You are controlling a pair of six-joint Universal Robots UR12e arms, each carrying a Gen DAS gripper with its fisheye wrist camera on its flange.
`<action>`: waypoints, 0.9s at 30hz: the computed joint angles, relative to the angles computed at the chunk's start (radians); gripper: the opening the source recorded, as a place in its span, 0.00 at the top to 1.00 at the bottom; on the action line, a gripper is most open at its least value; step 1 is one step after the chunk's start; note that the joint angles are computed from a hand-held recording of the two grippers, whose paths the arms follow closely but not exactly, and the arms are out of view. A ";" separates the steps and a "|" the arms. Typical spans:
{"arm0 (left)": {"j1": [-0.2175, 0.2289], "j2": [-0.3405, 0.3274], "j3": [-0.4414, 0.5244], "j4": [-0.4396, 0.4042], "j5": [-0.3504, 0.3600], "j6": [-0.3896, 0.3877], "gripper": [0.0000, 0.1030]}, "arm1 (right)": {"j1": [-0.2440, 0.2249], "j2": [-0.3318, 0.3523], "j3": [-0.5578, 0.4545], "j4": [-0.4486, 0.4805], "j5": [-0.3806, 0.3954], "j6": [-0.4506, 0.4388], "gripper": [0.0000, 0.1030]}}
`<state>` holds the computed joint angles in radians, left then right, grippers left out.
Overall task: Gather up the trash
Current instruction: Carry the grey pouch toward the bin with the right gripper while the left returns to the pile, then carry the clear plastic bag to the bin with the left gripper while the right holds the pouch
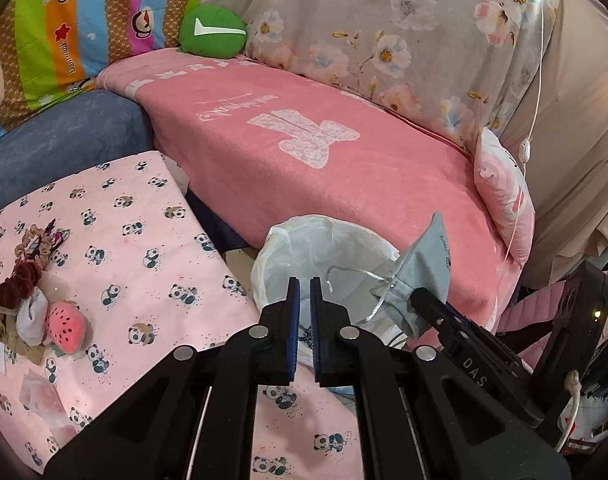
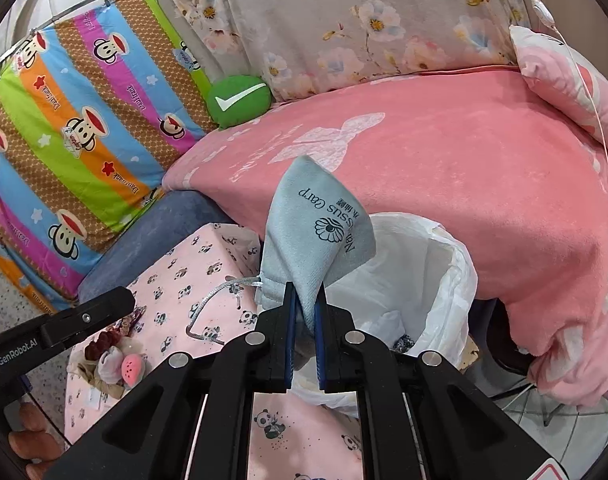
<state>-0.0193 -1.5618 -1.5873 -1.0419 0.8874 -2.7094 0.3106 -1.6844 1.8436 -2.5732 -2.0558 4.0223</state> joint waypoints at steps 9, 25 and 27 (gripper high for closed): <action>0.109 0.045 -0.111 0.115 0.250 -0.073 0.25 | 0.036 0.063 -0.042 -0.024 0.092 -0.063 0.92; 0.207 -0.007 -0.160 0.017 0.427 -0.177 0.60 | 0.096 0.167 -0.132 -0.001 0.193 -0.131 0.92; 0.204 -0.003 -0.168 0.034 0.428 -0.159 0.75 | 0.098 0.166 -0.131 0.001 0.189 -0.129 0.92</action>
